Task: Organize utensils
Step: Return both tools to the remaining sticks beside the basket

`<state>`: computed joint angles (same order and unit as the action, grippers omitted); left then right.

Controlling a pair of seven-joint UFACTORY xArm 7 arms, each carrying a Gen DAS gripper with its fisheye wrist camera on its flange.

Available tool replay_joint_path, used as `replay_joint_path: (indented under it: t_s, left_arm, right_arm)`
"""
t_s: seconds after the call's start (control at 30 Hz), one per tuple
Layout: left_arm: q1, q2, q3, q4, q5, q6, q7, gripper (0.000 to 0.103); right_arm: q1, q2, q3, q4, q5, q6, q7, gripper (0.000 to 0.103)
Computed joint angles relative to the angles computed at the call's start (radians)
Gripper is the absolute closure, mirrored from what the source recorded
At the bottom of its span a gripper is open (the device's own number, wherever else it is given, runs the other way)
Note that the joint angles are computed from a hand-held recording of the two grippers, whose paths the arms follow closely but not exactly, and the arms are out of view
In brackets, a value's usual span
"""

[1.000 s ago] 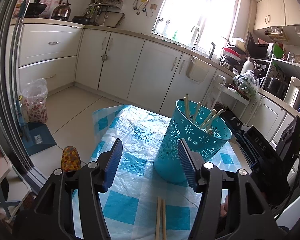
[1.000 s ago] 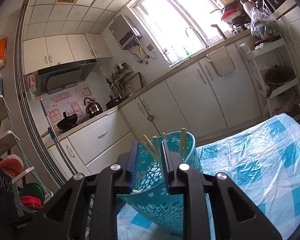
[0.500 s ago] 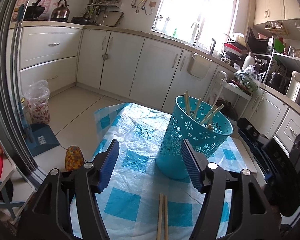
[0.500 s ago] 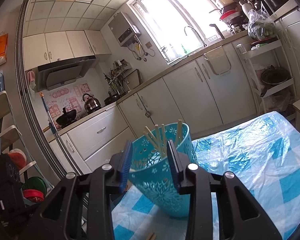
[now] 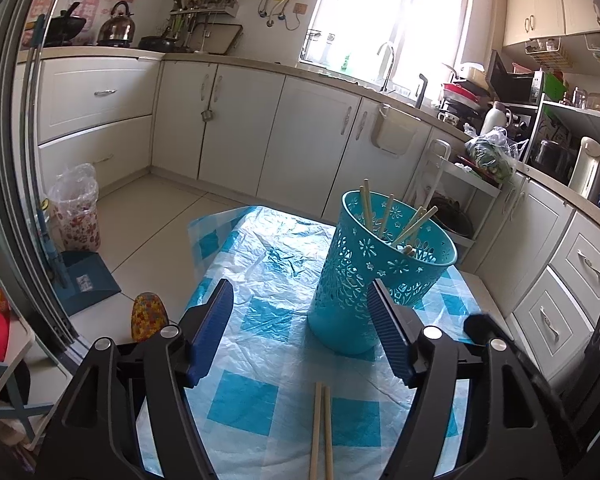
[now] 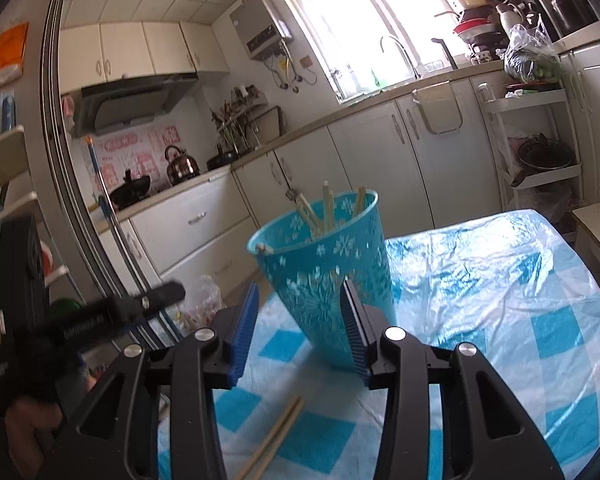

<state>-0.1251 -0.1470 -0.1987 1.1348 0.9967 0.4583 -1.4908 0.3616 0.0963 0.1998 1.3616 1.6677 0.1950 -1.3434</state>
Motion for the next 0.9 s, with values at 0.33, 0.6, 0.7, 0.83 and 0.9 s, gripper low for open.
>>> replay_joint_path:
  t_s: [0.33,0.6,0.7,0.83,0.9]
  left_arm:
    - [-0.002,-0.004,0.005,-0.022,-0.077,0.014,0.062,0.034]
    - [-0.016,0.013,0.011,-0.029,-0.148,0.048,0.145,0.033]
    - [-0.019,0.015,0.013,-0.030,-0.154,0.054,0.161,0.033]
    - [-0.022,0.017,0.015,-0.031,-0.160,0.056,0.171,0.032]
    - [-0.023,0.018,0.016,-0.032,-0.163,0.056,0.176,0.031]
  right_arm:
    - [0.007,-0.026,0.011,-0.120,-0.422,-0.022,0.407,0.059]
    - [0.009,-0.027,0.017,-0.184,-0.814,0.033,0.734,0.059]
    - [0.007,-0.021,0.021,-0.185,-0.897,0.047,0.793,0.059]
    - [0.003,-0.015,0.023,-0.186,-0.991,0.068,0.859,0.059]
    - [0.003,-0.013,0.026,-0.188,-1.022,0.069,0.882,0.059]
